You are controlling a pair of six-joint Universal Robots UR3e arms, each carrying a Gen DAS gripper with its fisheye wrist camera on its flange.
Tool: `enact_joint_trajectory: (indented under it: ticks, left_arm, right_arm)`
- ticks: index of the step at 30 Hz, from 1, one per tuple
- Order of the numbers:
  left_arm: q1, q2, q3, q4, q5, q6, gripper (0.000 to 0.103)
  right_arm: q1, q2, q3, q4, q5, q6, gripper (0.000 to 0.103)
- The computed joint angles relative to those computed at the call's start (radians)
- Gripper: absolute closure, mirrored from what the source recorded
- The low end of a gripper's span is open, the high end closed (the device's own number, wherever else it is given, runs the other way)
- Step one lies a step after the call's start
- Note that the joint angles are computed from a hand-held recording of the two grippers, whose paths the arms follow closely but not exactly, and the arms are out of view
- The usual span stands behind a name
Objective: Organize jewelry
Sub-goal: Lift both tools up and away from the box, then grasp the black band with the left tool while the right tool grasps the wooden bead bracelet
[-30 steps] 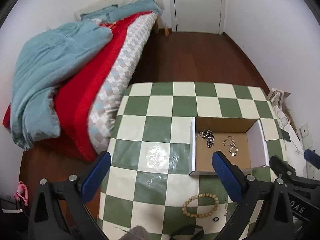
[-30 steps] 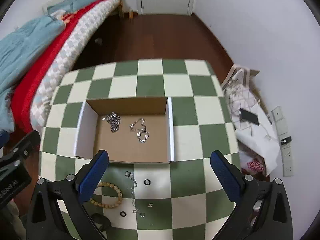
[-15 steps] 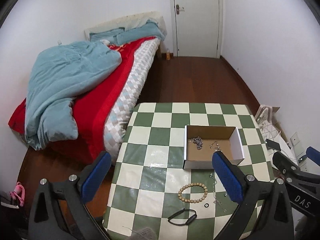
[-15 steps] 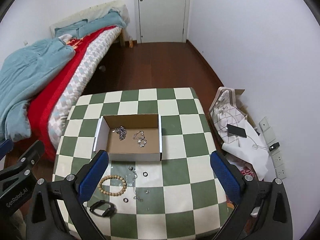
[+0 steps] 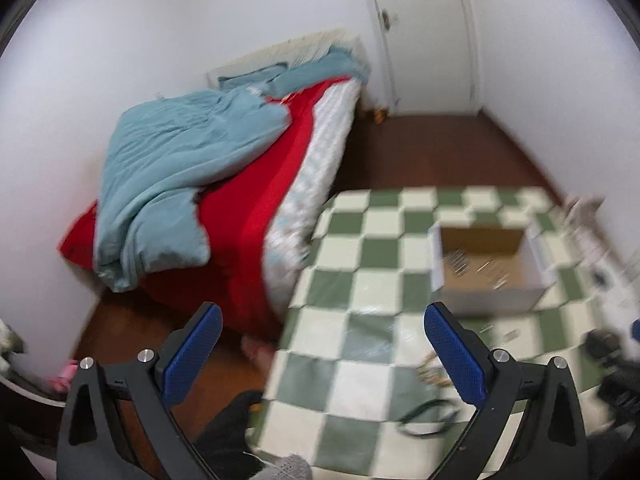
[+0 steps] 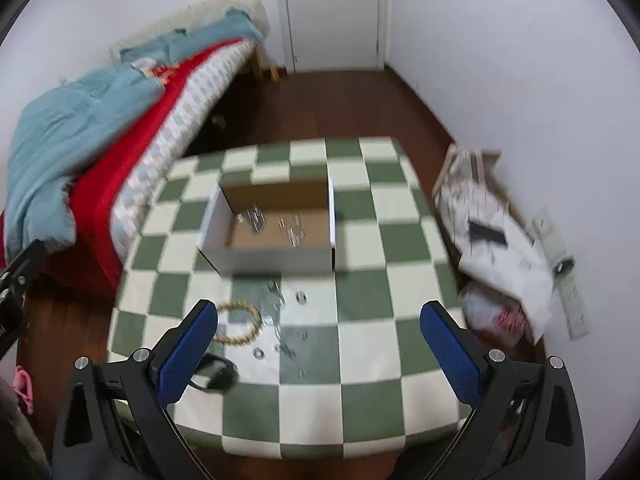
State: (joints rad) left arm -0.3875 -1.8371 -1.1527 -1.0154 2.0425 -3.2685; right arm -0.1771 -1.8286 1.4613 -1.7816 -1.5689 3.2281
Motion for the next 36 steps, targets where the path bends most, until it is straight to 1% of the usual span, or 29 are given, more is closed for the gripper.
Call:
enact_joint_trajectory:
  ticks: [1,2,3,4,7,11,14,15,18,20,21,24,27,28,29,30,33,34,36]
  left_arm:
    - [0.001,-0.013,-0.023,0.009,0.019,0.003,0.0]
    - [0.007,-0.029,-0.047,0.02,0.022,0.007,0.0]
    - [0.01,-0.05,-0.071,0.031,0.023,0.008,0.0]
    - [0.012,-0.072,-0.09,0.04,0.024,0.011,0.0]
    - [0.008,-0.109,-0.143,0.058,0.026,0.014,0.0]
    - [-0.011,-0.138,-0.192,0.083,0.023,0.017,0.0]
    - [-0.001,-0.137,-0.226,0.074,-0.033,0.013,0.0]
    - [0.002,-0.137,-0.233,0.067,-0.053,0.011,0.0]
    - [0.017,-0.147,-0.236,0.037,-0.132,0.018,0.0]
    - [0.018,-0.165,-0.228,0.025,-0.174,0.039,0.003]
    - [0.013,-0.162,-0.239,0.053,-0.167,0.044,0.003]
    - [0.018,-0.178,-0.198,0.029,-0.199,0.08,0.005]
    - [0.023,-0.187,-0.171,0.012,-0.226,0.123,0.01]
    - [0.03,-0.184,-0.172,0.009,-0.244,0.131,0.012]
    - [0.043,-0.171,-0.176,-0.001,-0.283,0.141,0.017]
    - [0.05,-0.162,-0.185,0.0,-0.3,0.146,0.018]
    - [0.063,-0.141,-0.207,0.002,-0.357,0.181,0.018]
    - [0.059,-0.148,-0.201,-0.006,-0.362,0.193,0.019]
    - [0.056,-0.147,-0.218,0.031,-0.369,0.207,0.02]
  right_arm:
    - [-0.023,-0.014,0.073,-0.031,0.029,-0.007,0.011]
    - [-0.029,-0.011,0.117,-0.056,0.036,-0.008,0.025]
    - [-0.04,-0.003,0.171,-0.075,0.048,-0.014,0.036]
    - [-0.056,0.002,0.224,-0.103,0.072,-0.023,0.039]
    - [-0.076,0.038,0.353,-0.195,0.116,-0.033,0.041]
    - [-0.056,0.115,0.461,-0.344,0.121,-0.021,0.041]
    - [-0.039,0.149,0.509,-0.422,0.126,-0.017,0.048]
    - [-0.038,0.149,0.522,-0.436,0.133,-0.017,0.049]
    - [-0.038,0.114,0.565,-0.457,0.16,-0.034,0.049]
    - [-0.042,0.089,0.588,-0.451,0.173,-0.038,0.049]
    - [-0.049,0.076,0.599,-0.446,0.184,-0.041,0.049]
    - [-0.06,0.056,0.626,-0.444,0.193,-0.041,0.049]
    - [-0.071,0.048,0.641,-0.445,0.191,-0.047,0.049]
    - [-0.075,0.046,0.644,-0.444,0.189,-0.045,0.049]
    - [-0.081,0.044,0.646,-0.442,0.191,-0.047,0.049]
    - [-0.087,0.038,0.649,-0.44,0.194,-0.047,0.049]
    - [-0.099,0.017,0.65,-0.426,0.188,-0.047,0.049]
    - [-0.105,0.008,0.649,-0.418,0.187,-0.048,0.049]
    - [-0.113,0.0,0.649,-0.412,0.187,-0.051,0.049]
